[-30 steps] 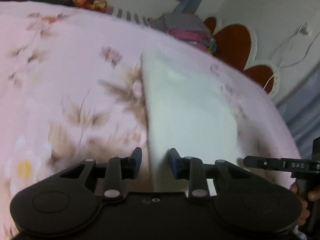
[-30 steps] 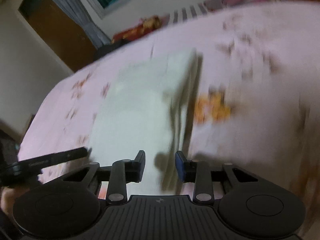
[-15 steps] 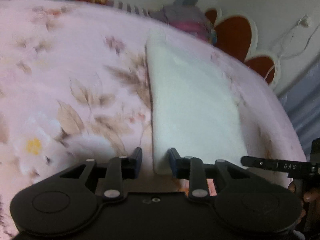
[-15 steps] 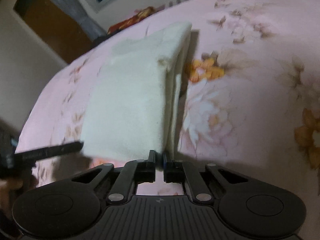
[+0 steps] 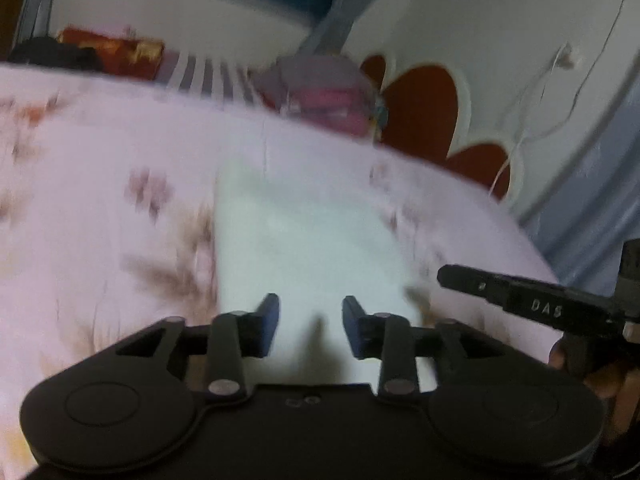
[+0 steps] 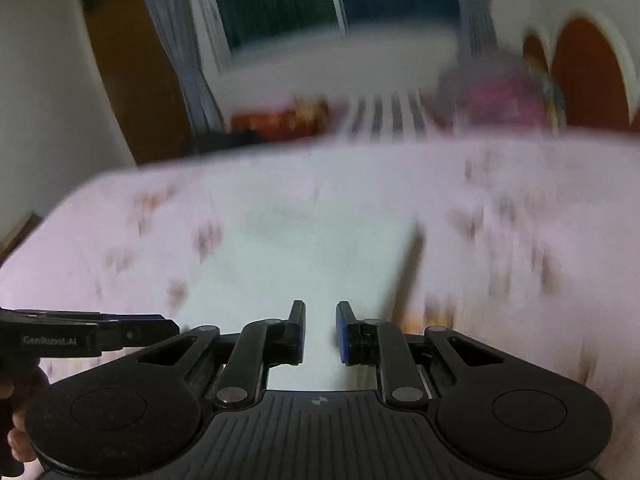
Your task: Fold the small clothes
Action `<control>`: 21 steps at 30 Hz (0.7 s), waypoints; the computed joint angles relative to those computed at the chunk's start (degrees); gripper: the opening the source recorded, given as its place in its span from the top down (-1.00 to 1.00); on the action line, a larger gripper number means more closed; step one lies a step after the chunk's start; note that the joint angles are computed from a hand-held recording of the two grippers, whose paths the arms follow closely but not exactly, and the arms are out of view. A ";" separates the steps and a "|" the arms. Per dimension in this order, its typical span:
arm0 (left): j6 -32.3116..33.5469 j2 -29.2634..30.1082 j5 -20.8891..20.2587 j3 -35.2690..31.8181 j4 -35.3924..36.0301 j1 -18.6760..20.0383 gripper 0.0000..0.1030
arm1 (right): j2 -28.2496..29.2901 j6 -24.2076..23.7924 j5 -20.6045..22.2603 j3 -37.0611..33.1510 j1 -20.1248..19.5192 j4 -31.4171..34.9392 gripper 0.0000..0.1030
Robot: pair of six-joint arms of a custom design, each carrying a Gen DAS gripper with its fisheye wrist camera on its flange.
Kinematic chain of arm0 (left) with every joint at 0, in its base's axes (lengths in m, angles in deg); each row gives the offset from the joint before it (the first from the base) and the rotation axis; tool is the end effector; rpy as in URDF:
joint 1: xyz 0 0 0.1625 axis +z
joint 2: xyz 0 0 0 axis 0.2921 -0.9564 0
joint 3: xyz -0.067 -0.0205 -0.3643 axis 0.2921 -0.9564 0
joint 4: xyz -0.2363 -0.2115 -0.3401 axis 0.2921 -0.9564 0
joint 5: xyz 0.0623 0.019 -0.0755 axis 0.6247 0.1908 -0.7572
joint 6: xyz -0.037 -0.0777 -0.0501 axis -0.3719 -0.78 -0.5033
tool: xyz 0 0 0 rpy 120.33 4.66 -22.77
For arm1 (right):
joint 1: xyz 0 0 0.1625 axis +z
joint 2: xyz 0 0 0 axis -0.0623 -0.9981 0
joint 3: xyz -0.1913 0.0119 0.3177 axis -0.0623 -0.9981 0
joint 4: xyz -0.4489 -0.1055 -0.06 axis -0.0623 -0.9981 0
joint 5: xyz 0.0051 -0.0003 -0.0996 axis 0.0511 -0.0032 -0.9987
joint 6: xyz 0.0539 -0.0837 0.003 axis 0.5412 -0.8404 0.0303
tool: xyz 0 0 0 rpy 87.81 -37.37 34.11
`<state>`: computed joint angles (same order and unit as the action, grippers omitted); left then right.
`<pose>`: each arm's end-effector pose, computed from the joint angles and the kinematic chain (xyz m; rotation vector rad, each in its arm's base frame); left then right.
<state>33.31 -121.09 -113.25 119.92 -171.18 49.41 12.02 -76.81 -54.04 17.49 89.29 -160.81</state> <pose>-0.1181 -0.7165 0.0763 0.2810 2.6196 -1.1075 0.0763 -0.7561 0.1475 0.8778 -2.5969 0.8737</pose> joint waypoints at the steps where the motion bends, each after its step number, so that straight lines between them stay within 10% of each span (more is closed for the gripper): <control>1: -0.40 1.11 0.23 -2.39 2.05 0.28 0.31 | 1.53 0.47 -0.30 -2.50 0.47 1.34 0.67; 7: -2.67 5.99 -1.83 -8.49 7.54 2.51 0.30 | 12.47 -6.43 -10.76 -14.03 1.46 6.17 0.80; 12: -1.98 4.19 -0.55 -6.59 7.07 1.31 0.34 | 12.31 -3.94 -12.82 -14.93 1.85 6.10 0.81; 16: -2.00 2.72 1.49 -3.33 3.46 0.96 0.34 | 8.28 -3.58 -6.67 -10.48 1.48 8.29 0.81; 21: -1.98 2.02 2.87 -3.27 8.38 -0.17 0.32 | 9.08 -3.43 -11.09 -10.39 1.52 8.01 0.83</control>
<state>31.34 -119.06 -110.37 116.65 -162.80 49.24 21.10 -80.24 -65.13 7.10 90.81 -152.79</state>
